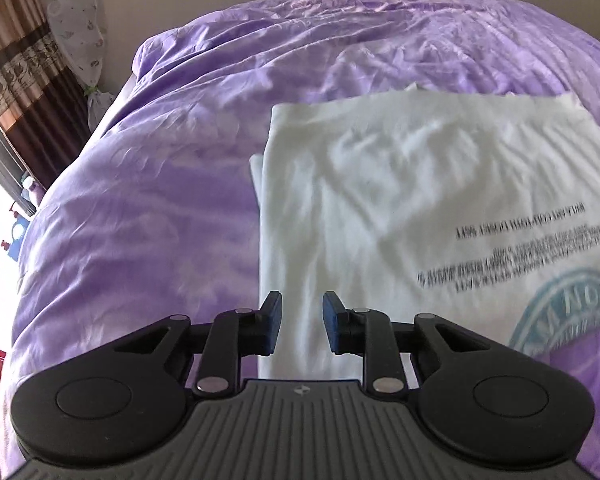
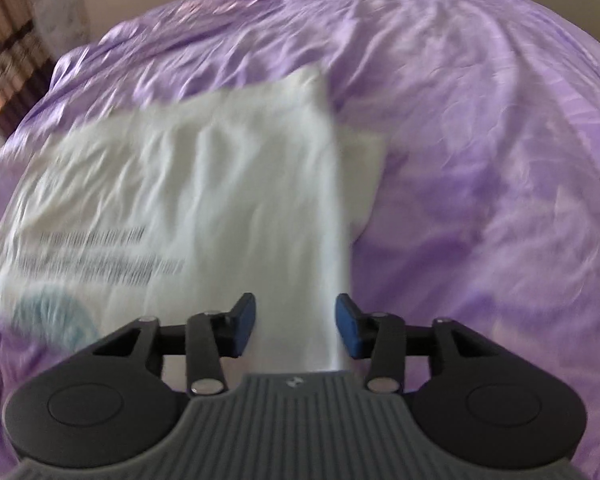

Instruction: Fold small clothes

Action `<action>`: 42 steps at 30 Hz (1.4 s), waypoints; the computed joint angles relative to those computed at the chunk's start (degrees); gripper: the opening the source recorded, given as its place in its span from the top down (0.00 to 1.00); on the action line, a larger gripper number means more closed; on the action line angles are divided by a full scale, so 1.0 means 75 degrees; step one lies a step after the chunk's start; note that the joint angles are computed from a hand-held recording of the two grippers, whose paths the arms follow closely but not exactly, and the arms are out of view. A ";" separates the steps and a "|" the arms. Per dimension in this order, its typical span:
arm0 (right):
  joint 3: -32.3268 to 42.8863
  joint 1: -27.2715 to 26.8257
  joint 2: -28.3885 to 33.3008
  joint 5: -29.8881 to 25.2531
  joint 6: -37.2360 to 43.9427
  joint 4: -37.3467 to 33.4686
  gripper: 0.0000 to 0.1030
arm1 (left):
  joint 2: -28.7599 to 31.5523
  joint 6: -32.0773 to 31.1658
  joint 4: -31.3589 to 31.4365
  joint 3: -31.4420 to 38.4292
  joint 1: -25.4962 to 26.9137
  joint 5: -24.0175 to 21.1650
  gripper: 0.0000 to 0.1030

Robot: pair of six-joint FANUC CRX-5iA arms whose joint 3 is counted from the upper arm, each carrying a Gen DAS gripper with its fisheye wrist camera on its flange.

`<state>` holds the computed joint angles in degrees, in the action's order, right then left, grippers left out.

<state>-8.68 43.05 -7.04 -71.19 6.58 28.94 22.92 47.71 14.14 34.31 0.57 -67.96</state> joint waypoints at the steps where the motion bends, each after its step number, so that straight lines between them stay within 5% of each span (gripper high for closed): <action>1: -0.0100 -0.0138 -0.0078 0.0164 -0.0207 0.0009 0.55 | 0.0106 0.0091 0.0052 0.0089 -0.0031 0.0006 0.71; 6: -0.0728 -0.0880 -0.0446 0.1154 -0.1077 -0.0090 0.55 | 0.0699 0.0545 -0.0018 0.0767 -0.0237 -0.0377 0.71; 14: -0.1142 -0.1589 -0.0394 0.2288 -0.0703 -0.0770 0.56 | 0.1349 0.0769 -0.0389 0.1582 -0.0476 -0.0729 0.70; 17: -0.1408 -0.1672 -0.0454 0.2744 -0.0754 -0.0729 0.65 | 0.1361 0.0775 -0.0369 0.1513 -0.0473 -0.0681 0.70; 20: -0.1517 -0.1684 -0.0495 0.3148 -0.0661 -0.0729 0.86 | 0.1247 0.0673 -0.0320 0.1279 -0.0456 -0.0477 0.70; 24: -0.1052 -0.1445 -0.0250 0.2420 -0.0394 -0.0495 0.95 | 0.1159 0.0543 -0.0276 0.1303 -0.0396 -0.0604 0.70; 32: 0.0622 -0.1143 0.0035 0.0901 -0.0245 -0.0467 0.96 | 0.1046 0.0124 0.0294 0.1619 0.0055 -0.1042 0.70; 42: 0.4950 -0.0821 0.2481 -0.0212 0.0889 -0.0635 0.96 | 0.0743 -0.0496 0.0883 0.1594 0.0671 -0.1430 0.64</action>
<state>28.44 36.89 11.57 -72.78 13.24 24.17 28.49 43.99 20.77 46.26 5.60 -78.68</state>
